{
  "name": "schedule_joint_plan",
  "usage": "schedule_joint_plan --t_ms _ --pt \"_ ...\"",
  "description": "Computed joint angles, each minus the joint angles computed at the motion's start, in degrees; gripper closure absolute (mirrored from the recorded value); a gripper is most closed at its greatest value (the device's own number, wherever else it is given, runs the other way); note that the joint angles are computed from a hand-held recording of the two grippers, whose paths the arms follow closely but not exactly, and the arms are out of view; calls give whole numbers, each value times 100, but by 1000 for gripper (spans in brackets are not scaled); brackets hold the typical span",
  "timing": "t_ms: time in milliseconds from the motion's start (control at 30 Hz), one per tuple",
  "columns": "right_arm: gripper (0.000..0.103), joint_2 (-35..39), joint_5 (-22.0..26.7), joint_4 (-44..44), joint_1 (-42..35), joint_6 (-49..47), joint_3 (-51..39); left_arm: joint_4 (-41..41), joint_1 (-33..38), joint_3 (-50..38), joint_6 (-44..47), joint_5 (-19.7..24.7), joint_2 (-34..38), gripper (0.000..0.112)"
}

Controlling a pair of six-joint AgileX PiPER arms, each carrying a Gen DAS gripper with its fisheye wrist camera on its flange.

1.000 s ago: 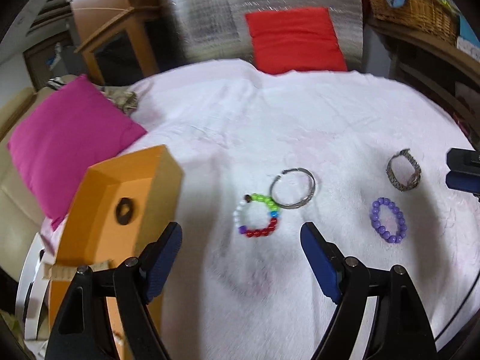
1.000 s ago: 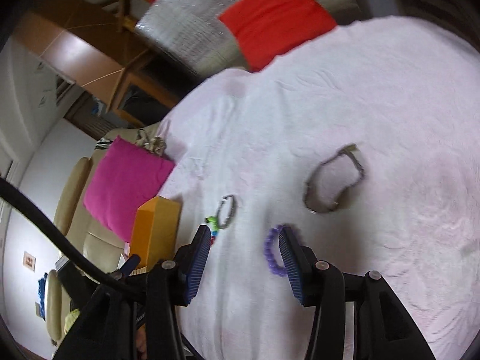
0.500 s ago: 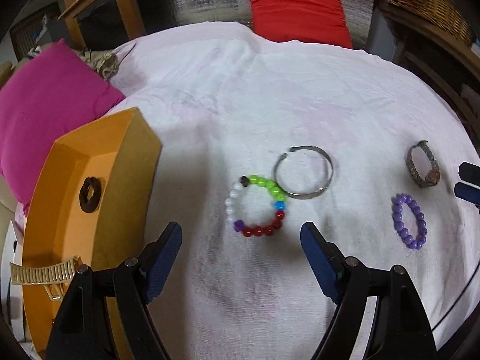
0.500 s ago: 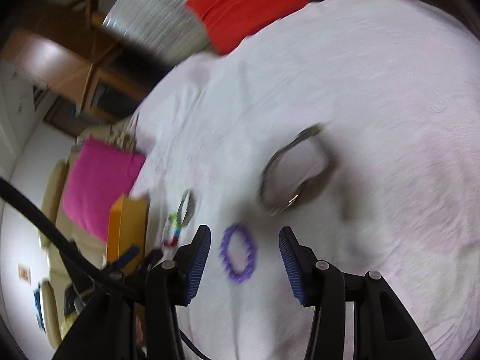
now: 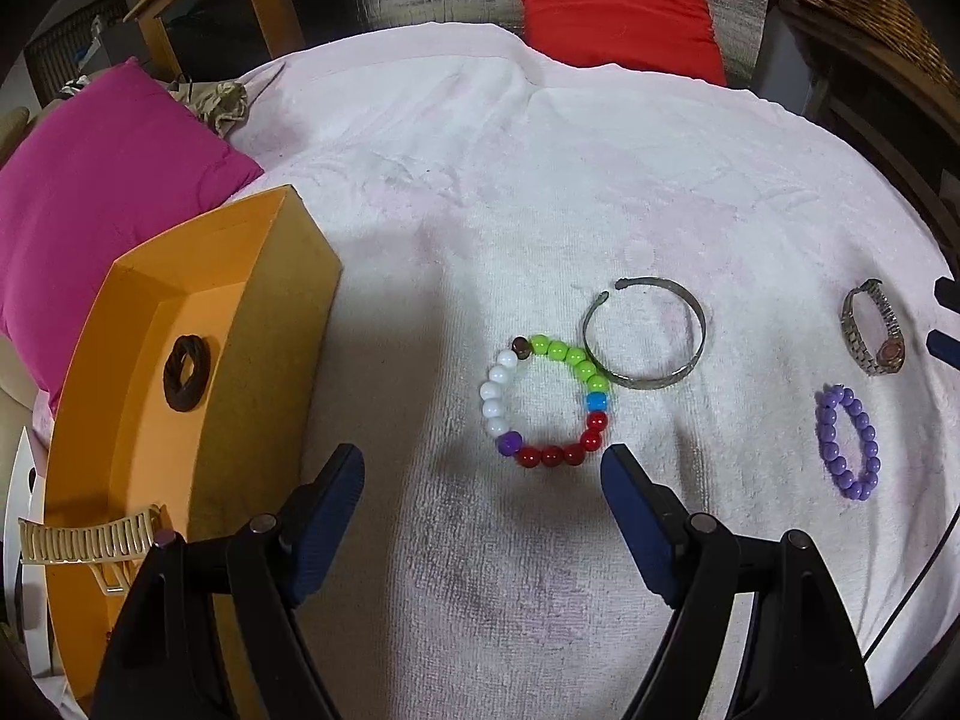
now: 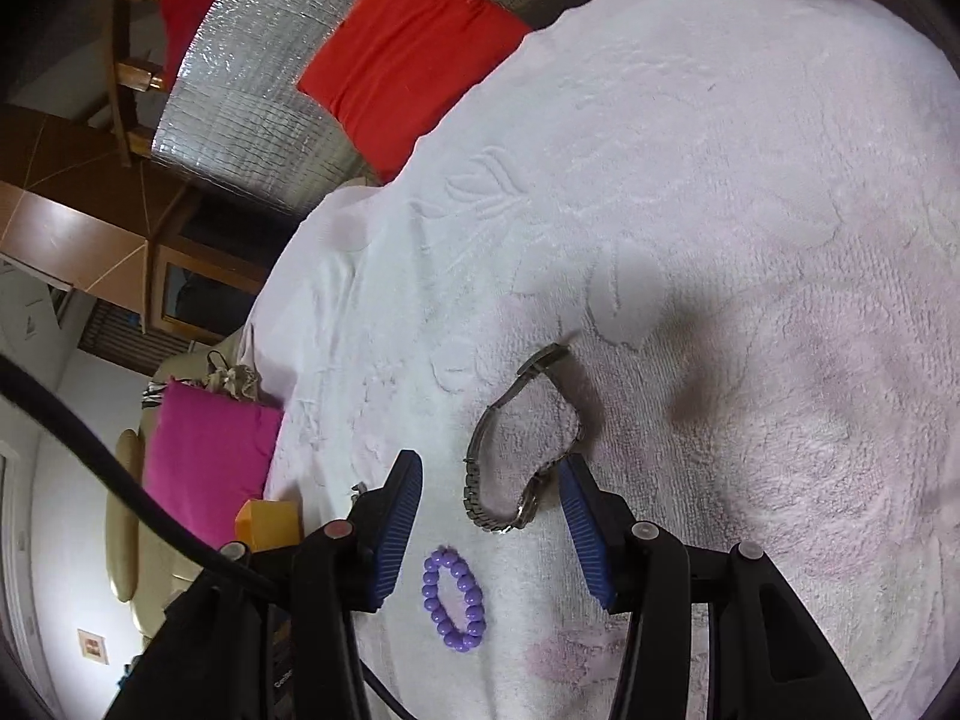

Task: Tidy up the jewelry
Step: 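Grasp the silver wristwatch by its band with the right tool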

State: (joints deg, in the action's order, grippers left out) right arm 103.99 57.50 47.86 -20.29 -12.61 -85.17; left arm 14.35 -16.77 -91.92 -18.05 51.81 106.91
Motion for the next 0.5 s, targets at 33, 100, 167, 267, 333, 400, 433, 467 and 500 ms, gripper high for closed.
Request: schedule_joint_plan --t_ms 33,100,167,267,333,400,433,467,500 --pt "51 9 -38 -16 19 61 4 40 -11 18 -21 -21 -9 31" --pt "51 55 -63 52 -18 85 13 94 -36 93 -12 -114 -40 31" --pt "52 78 -193 5 -30 181 30 77 -57 129 15 -123 -50 31" --pt "52 203 -278 -144 16 322 -97 -45 -18 110 99 -106 -32 31" --pt "52 306 -339 -372 123 472 -240 -265 60 83 224 -101 -34 31" --pt "52 393 -430 -828 279 730 -430 -371 109 84 271 -123 -47 31" --pt "52 443 -427 -966 327 765 -526 -373 119 74 268 -115 -38 31" --pt "52 489 -421 -1074 377 756 -613 -376 132 59 266 -93 -22 31" --pt "52 521 -441 -1203 432 759 -684 -393 150 39 270 -65 0 31"
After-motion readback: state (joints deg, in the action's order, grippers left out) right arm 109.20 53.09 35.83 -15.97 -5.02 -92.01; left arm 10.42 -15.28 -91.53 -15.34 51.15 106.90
